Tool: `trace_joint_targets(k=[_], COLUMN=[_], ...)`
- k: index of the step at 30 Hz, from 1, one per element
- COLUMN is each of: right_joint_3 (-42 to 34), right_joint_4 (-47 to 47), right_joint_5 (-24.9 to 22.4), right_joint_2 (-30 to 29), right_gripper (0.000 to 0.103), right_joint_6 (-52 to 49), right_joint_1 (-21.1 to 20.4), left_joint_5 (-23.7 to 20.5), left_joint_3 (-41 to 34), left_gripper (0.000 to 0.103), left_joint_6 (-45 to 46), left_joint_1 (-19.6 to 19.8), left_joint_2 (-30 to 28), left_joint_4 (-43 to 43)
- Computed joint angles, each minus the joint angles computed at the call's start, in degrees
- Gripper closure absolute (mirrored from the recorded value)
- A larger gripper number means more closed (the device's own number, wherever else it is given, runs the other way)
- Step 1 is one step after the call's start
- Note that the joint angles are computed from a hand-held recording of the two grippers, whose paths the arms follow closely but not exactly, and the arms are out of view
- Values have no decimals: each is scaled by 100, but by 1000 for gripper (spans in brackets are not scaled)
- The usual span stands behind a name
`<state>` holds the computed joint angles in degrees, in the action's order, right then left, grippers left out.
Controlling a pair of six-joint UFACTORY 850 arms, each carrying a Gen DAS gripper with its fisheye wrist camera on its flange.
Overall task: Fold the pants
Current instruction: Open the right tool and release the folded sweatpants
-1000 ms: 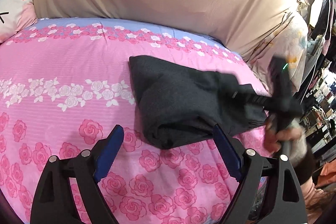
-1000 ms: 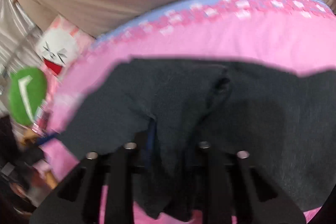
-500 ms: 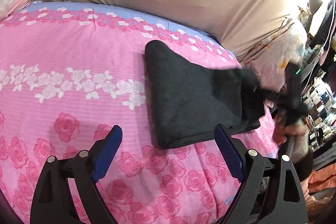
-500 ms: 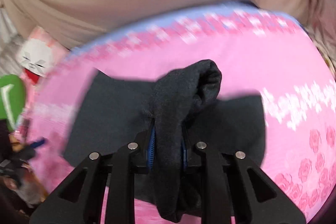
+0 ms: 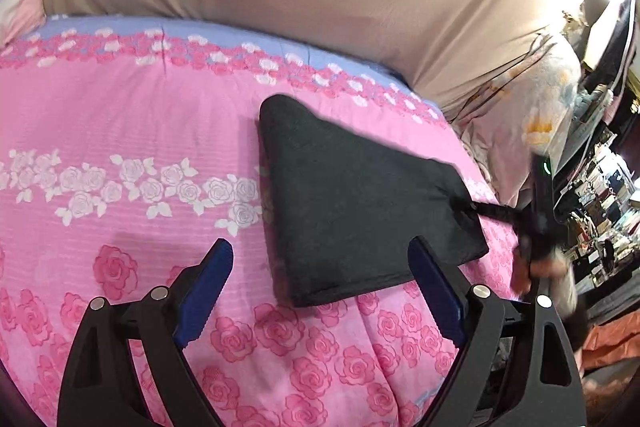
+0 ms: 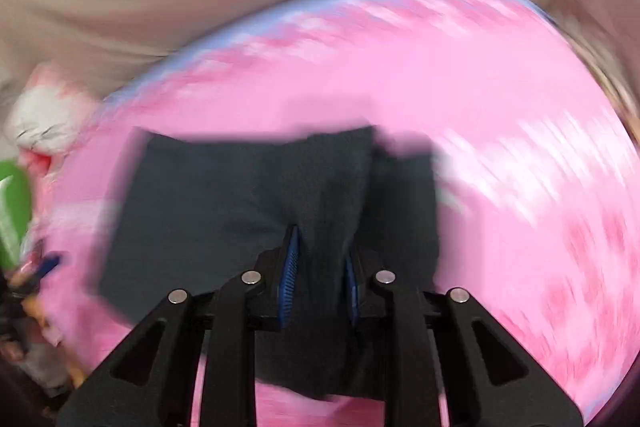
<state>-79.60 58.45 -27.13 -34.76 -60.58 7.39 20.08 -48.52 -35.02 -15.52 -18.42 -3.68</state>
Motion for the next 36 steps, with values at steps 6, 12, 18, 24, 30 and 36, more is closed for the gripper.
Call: trace_joint_targets(k=[6,12,18,24,30,36], right_joint_3=[650,-150,-84,216,1110,867], right_joint_4=[1741,777,1484,1335,3029,2094], right_joint_5=[315,-132,-731,-640,-5,-117], right_joint_2=[529,-293,-125,112,602,378], right_gripper=[27,28,89,89,69,28], right_joint_6=[-1708,-471,-822,-1058,-2458,-2214], right_joint_1=[-334,-328,-267,-67,-53,434], left_joint_5=[132,120,1,-1070,-656,43], left_joint_3=[-651,-1427,-1493,-724,-104,214], left_gripper=[16,20,97,95,75,56], left_joint_6=[-3145,-4537,-4983,-2779,-1339,153], left_joint_1=[459,695,841,816,824,595], left_joint_2=[-721,-1463,-1320,-339,-309,43], left_joint_4=[2748,3788,4643,2874,979,-691])
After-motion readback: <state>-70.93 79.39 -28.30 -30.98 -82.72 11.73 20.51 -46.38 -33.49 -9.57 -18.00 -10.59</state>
